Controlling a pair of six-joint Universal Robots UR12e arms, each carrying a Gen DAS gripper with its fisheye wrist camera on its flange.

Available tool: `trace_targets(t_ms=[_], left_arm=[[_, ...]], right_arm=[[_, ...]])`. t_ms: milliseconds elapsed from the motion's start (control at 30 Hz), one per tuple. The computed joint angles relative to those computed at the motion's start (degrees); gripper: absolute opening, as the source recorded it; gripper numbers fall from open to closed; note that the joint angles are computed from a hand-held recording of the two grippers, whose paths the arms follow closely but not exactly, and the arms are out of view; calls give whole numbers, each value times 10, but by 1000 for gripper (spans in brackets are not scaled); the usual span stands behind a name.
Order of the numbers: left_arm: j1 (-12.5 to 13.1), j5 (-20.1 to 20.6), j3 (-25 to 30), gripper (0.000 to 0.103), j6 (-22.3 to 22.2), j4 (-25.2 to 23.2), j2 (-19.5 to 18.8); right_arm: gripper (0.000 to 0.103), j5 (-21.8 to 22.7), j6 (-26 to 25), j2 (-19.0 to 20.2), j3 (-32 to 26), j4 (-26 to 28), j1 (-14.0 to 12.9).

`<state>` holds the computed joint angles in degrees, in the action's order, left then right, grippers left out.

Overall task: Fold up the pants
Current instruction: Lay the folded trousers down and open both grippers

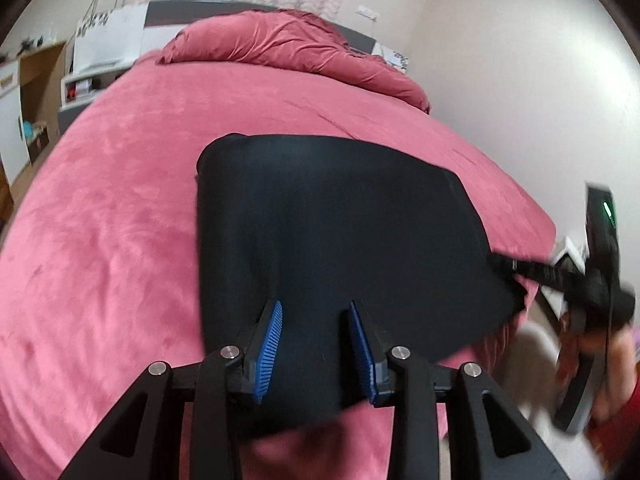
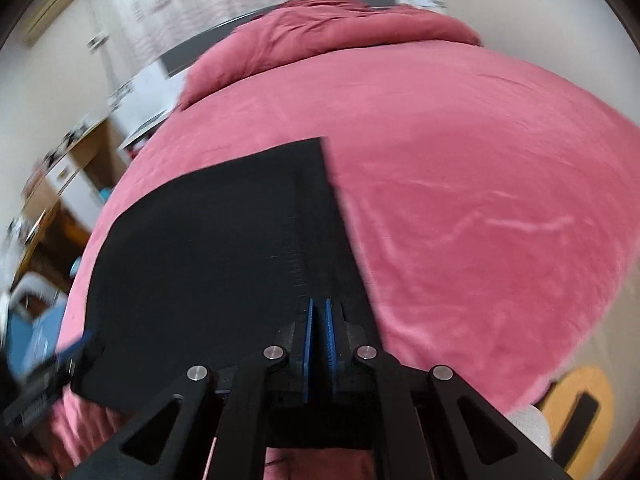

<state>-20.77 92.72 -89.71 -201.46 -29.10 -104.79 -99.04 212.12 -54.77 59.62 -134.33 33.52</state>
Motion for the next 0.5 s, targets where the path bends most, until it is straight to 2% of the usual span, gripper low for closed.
trace_targets(t_ms=[67,133,200,267,333,367,500], left_arm=[[-6,7,-17,37,24,3,13],[-9,8,-30,38,42,4,25],[-5,-3,-32,38,44,5,28],[3,-21,-44,38,17,27,37],[13,-30,-44,38,-11,41,38],[20,-37,-44,39,-34,47,38],[41,-54,-31,49,-85,43,31]], right_arm=[[29,20,28,-11,20,-16,-7],[30,34,45,-22,39,-38,-9],[33,36,39,-26,41,-31,-8],[36,29,20,-25,34,-23,-4],[45,18,-2,-19,21,-14,1],[53,11,-10,-19,20,-14,4],[71,3,-29,-11,1,-7,7]])
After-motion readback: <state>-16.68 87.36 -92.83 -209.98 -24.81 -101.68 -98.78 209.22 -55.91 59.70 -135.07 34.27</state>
